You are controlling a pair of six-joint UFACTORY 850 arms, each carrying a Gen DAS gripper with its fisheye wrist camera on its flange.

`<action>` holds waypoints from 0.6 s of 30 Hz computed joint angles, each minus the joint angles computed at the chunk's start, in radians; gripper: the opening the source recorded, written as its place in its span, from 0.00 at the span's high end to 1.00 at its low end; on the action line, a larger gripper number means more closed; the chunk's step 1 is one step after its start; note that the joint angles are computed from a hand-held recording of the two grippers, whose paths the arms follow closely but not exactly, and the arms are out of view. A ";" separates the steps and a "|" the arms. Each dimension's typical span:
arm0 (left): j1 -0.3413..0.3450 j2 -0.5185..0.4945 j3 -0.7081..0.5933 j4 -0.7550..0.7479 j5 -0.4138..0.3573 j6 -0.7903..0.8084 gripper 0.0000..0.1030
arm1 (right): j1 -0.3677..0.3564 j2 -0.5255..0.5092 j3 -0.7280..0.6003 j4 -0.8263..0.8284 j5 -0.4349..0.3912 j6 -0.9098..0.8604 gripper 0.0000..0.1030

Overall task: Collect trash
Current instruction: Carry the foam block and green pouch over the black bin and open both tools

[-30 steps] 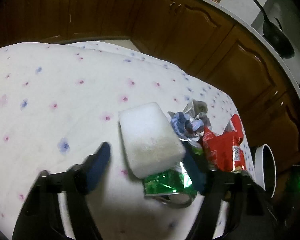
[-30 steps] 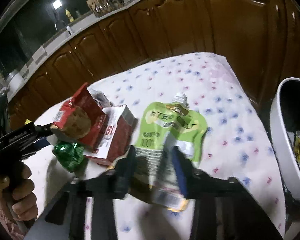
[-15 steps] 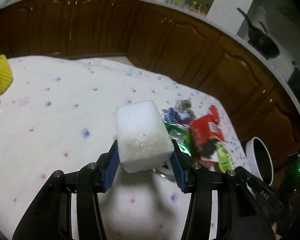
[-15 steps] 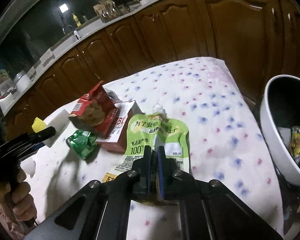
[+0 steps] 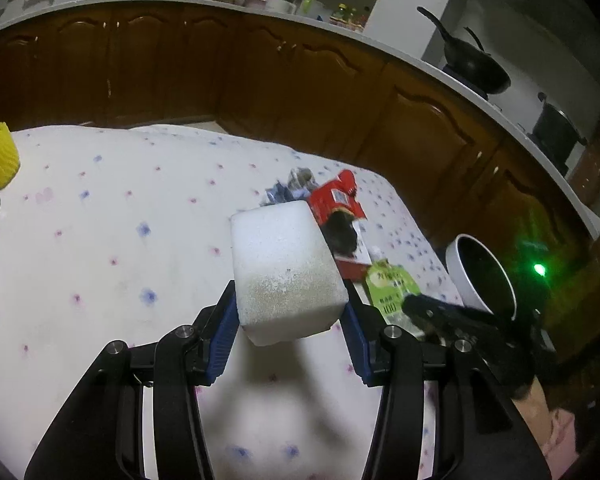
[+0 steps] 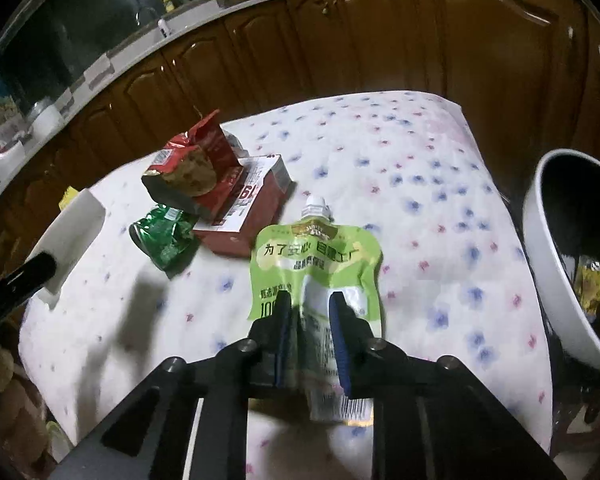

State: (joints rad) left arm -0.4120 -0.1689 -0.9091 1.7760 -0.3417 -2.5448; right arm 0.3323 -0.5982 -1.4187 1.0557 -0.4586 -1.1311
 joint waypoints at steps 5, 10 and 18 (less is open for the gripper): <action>-0.022 -0.004 -0.009 -0.010 0.004 0.018 0.54 | 0.016 0.003 0.008 0.008 0.052 -0.055 0.92; -0.052 -0.043 -0.056 -0.026 0.030 0.060 0.54 | -0.006 0.056 0.076 0.181 0.071 -0.222 0.95; -0.084 -0.123 -0.152 -0.029 0.081 0.099 0.54 | -0.100 0.141 0.166 0.371 0.033 -0.373 0.96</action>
